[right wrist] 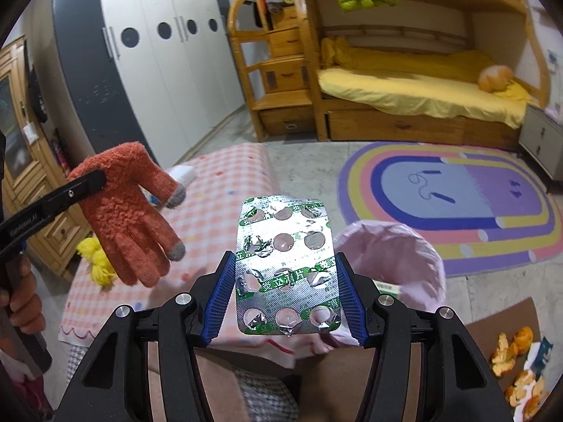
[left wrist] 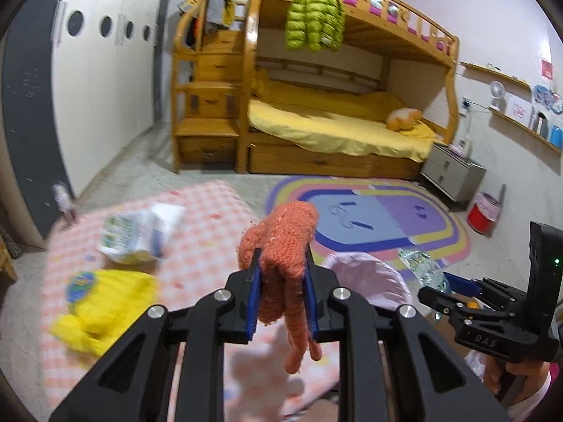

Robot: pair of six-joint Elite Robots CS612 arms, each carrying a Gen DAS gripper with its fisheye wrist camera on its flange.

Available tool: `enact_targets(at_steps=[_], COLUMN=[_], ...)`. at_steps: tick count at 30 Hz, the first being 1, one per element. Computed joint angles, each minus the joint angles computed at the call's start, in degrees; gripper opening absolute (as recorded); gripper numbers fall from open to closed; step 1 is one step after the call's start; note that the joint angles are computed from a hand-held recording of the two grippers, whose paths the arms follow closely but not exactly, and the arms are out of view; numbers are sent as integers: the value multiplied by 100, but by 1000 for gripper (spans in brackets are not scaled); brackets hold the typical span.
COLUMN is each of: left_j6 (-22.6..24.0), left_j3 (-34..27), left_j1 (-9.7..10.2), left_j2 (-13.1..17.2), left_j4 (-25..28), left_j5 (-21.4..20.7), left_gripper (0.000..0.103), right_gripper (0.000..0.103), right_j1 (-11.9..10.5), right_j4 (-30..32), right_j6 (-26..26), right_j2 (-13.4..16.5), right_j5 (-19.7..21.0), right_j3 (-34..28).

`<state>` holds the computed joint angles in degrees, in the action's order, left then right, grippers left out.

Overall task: Collect trash
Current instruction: 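Lift the blister pack with the right tool while the left tool grasps the orange glove, then carry the blister pack and glove to the wastebasket and open both tools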

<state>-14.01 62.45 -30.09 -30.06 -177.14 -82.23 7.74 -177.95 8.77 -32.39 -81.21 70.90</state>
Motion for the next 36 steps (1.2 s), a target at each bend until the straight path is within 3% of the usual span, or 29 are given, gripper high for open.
enact_targets(at_steps=[7,14,27,29,31,33,36], left_j6=[248,439,475,506,502,483,441], left_j3=[-646,-1682,-4434,-4723,-4806,-4694,-4322], left_j1=[-205,-297,-265,-264,-260,-255,-239], left_j2=[454,1020,2417,2559,2604,2551,2348], left_j4=[274,976,2594,2698,2667,2535,2391], left_j5=[-411,-573,-856,-842,-828,-825,-806], left_gripper=[19,19,22,32,64,72,72], right_gripper=[56,56,57,58,72,74,74], right_j1=[-85,-193,-391,-410,-430,-417,-409], right_j4=[-28,228,1082,1174,1254,1221,1085], right_j6=[135,237,513,569,615,681,778], right_j2=[-55,123,763,835,878,861,739], right_j5=[-770,-982,-677,-602,-505,-603,-617], right_j3=[303,116,-938,-1066,-1138,-1111,-921])
